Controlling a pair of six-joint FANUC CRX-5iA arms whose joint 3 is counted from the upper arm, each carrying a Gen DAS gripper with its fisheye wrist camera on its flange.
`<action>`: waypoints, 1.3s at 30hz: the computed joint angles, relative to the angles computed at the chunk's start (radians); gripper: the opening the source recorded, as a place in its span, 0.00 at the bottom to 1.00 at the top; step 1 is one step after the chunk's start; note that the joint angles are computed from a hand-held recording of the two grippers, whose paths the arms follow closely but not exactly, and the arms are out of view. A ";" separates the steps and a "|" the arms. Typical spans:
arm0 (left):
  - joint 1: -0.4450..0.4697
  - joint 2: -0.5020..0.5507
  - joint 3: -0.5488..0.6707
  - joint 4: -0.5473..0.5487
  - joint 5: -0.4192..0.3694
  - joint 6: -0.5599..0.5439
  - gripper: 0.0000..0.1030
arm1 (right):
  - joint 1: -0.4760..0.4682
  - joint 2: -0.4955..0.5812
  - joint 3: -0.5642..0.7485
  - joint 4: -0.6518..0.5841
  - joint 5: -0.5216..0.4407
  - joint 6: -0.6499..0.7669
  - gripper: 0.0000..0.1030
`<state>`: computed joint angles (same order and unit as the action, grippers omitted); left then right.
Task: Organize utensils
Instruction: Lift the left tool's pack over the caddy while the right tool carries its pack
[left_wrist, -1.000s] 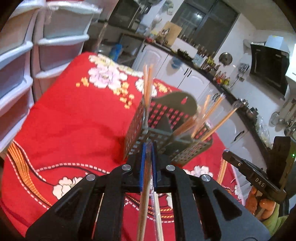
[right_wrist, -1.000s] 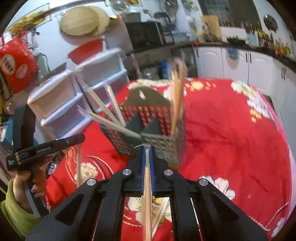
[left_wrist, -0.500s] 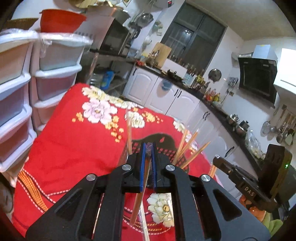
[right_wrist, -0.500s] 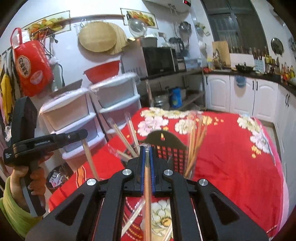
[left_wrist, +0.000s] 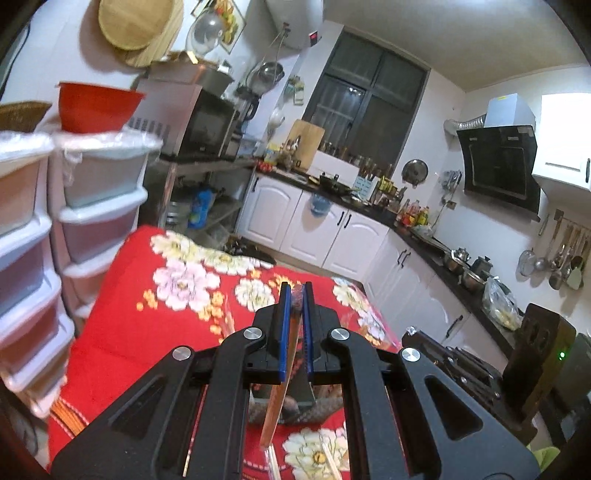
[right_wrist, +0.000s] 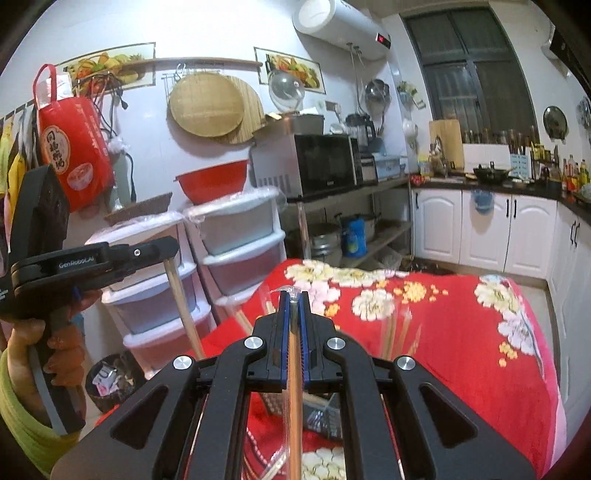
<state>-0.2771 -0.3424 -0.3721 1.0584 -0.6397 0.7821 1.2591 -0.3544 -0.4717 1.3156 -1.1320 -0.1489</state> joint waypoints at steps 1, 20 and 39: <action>-0.006 0.006 0.010 -0.003 0.009 0.001 0.02 | -0.005 0.000 0.001 0.004 0.005 -0.001 0.05; -0.126 0.113 0.094 -0.010 0.229 -0.023 0.02 | -0.190 0.056 0.041 0.150 0.121 -0.018 0.05; -0.130 0.213 0.122 -0.072 0.230 0.023 0.02 | -0.310 0.112 0.037 0.234 0.204 -0.085 0.05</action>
